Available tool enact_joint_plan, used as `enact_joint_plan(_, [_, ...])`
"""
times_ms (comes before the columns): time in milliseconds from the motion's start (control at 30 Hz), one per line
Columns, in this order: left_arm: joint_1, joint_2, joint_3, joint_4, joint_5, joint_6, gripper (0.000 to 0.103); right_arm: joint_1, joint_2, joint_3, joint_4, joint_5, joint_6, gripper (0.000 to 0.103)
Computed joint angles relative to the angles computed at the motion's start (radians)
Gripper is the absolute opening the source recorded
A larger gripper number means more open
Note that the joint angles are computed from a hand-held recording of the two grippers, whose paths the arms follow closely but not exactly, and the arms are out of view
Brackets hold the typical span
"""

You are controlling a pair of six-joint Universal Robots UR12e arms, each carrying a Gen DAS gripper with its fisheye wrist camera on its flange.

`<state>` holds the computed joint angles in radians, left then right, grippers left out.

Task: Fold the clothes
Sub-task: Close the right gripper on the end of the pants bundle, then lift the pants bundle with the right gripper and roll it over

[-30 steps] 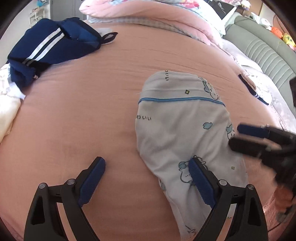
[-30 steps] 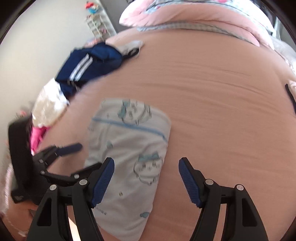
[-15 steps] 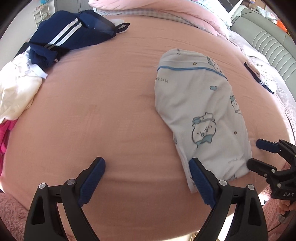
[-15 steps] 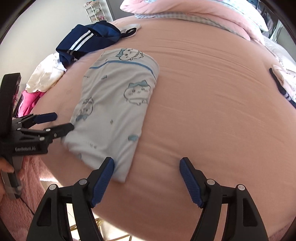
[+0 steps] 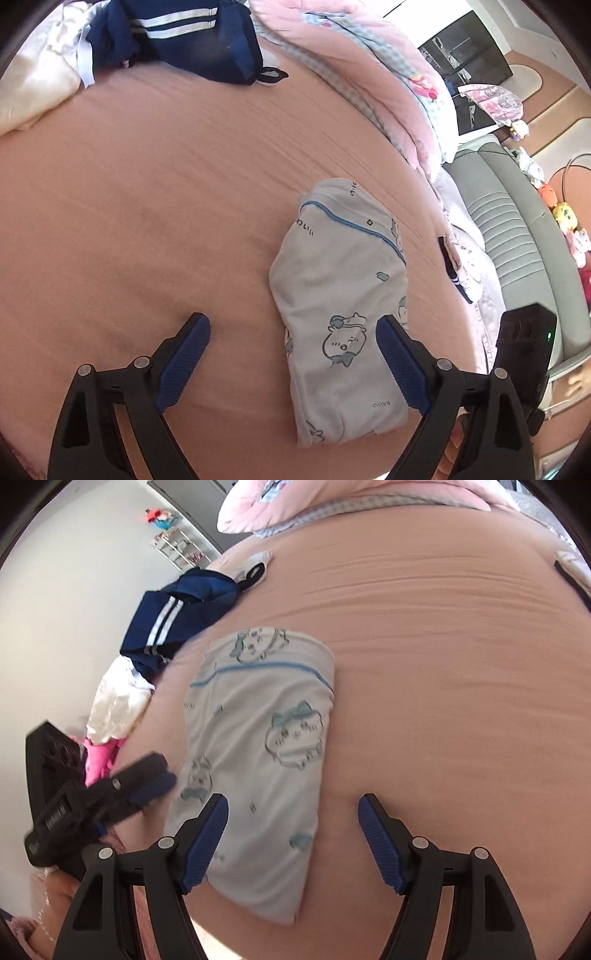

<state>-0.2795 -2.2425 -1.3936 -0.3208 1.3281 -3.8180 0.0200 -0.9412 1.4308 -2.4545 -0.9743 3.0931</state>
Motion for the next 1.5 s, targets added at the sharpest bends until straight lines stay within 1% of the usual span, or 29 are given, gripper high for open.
enact_joint_plan(33, [-0.005,-0.002,0.003,-0.001,0.003,0.016,0.091,0.000,0.009,-0.009,-0.006,0.016,0.015,0.073])
enact_joint_plan(133, [-0.014,-0.004,0.015,-0.027,-0.032,0.082,0.090,-0.007,0.015,-0.009,-0.026,0.045,0.048,0.073])
enact_joint_plan(233, [-0.029,-0.003,0.022,-0.070,0.014,0.112,0.085,-0.010,0.011,-0.011,-0.017,0.043,0.033,0.072])
enact_joint_plan(267, [-0.034,0.004,0.015,-0.078,0.027,0.114,0.079,-0.007,0.010,-0.017,0.002,0.023,0.007,0.070])
enact_joint_plan(300, [-0.037,0.009,0.012,-0.099,0.035,0.120,0.072,-0.001,0.009,-0.026,0.032,-0.009,-0.022,0.059])
enact_joint_plan(333, [-0.039,0.012,0.019,-0.143,0.033,0.135,0.034,0.004,0.008,-0.034,0.057,-0.038,-0.047,0.051])
enact_joint_plan(367, [-0.039,0.014,0.022,-0.173,0.026,0.140,0.012,0.005,0.006,-0.036,0.076,-0.049,-0.063,0.043])
enact_joint_plan(400, [-0.036,0.017,0.015,-0.173,0.006,0.126,0.012,0.000,0.005,-0.037,0.111,-0.021,-0.071,0.036])
enact_joint_plan(467, [-0.029,0.023,0.002,-0.170,-0.029,0.103,0.012,-0.008,0.003,-0.037,0.178,0.028,-0.089,0.027])
enact_joint_plan(500, [-0.026,0.025,-0.003,-0.165,-0.038,0.103,0.012,-0.009,-0.003,-0.028,0.188,0.033,-0.093,0.021])
enact_joint_plan(533, [-0.024,0.025,-0.005,-0.164,-0.046,0.107,0.012,-0.009,-0.009,-0.018,0.192,0.036,-0.096,0.019])
enact_joint_plan(600, [-0.021,0.016,0.010,-0.182,-0.058,0.129,0.012,-0.005,-0.025,0.007,0.169,0.021,-0.091,0.015])
enact_joint_plan(667, [-0.019,0.003,0.041,-0.218,-0.067,0.155,0.012,0.000,-0.038,0.024,0.142,0.002,-0.078,0.013])
enact_joint_plan(733, [-0.019,-0.010,0.082,-0.274,-0.052,0.199,0.012,0.002,-0.046,0.030,0.155,0.006,-0.073,0.013])
enact_joint_plan(800, [-0.021,-0.023,0.130,-0.329,-0.016,0.259,0.012,0.004,-0.050,0.029,0.207,0.028,-0.102,0.013])
enact_joint_plan(867, [-0.022,-0.030,0.159,-0.358,0.020,0.307,0.012,0.011,-0.063,0.037,0.263,0.039,-0.150,0.013])
enact_joint_plan(933, [-0.018,-0.024,0.166,-0.387,0.024,0.334,0.012,0.022,-0.076,0.046,0.285,0.026,-0.179,0.015])
enact_joint_plan(1000, [-0.014,-0.001,0.131,-0.365,0.047,0.291,0.013,0.032,-0.084,0.044,0.319,0.010,-0.220,0.019])
enact_joint_plan(1067, [-0.005,0.034,0.059,-0.304,0.016,0.211,0.020,0.032,-0.096,0.040,0.318,-0.029,-0.232,0.020])
enact_joint_plan(1100, [0.001,0.053,0.015,-0.266,-0.019,0.162,0.025,0.029,-0.104,0.042,0.307,-0.043,-0.232,0.020])
enact_joint_plan(1133, [0.003,0.068,-0.020,-0.241,-0.053,0.122,0.041,0.017,-0.120,0.059,0.262,-0.044,-0.213,0.020])
enact_joint_plan(1167, [0.004,0.082,-0.050,-0.233,-0.088,0.100,0.053,0.005,-0.131,0.072,0.217,-0.048,-0.196,0.022])
enact_joint_plan(1233, [0.006,0.106,-0.111,-0.189,-0.149,0.050,0.054,-0.011,-0.137,0.073,0.141,-0.090,-0.160,0.041])
enact_joint_plan(1267, [0.007,0.109,-0.131,-0.161,-0.179,0.017,0.053,-0.015,-0.128,0.059,0.125,-0.103,-0.150,0.057])
enact_joint_plan(1300, [0.007,0.106,-0.141,-0.137,-0.196,-0.010,0.053,-0.019,-0.118,0.045,0.109,-0.117,-0.141,0.061])
enact_joint_plan(1333, [0.007,0.103,-0.145,-0.120,-0.196,-0.021,0.053,-0.023,-0.107,0.028,0.100,-0.125,-0.131,0.061])
enact_joint_plan(1367, [0.007,0.098,-0.143,-0.100,-0.196,-0.036,0.053,-0.024,-0.092,0.004,0.108,-0.114,-0.121,0.061])
enact_joint_plan(1467, [0.000,0.059,-0.113,0.000,-0.217,-0.129,0.054,-0.023,-0.047,-0.056,0.133,-0.078,-0.117,0.061])
enact_joint_plan(1500, [-0.002,0.057,-0.112,0.001,-0.213,-0.137,0.053,-0.018,-0.032,-0.078,0.154,-0.086,-0.132,0.061])
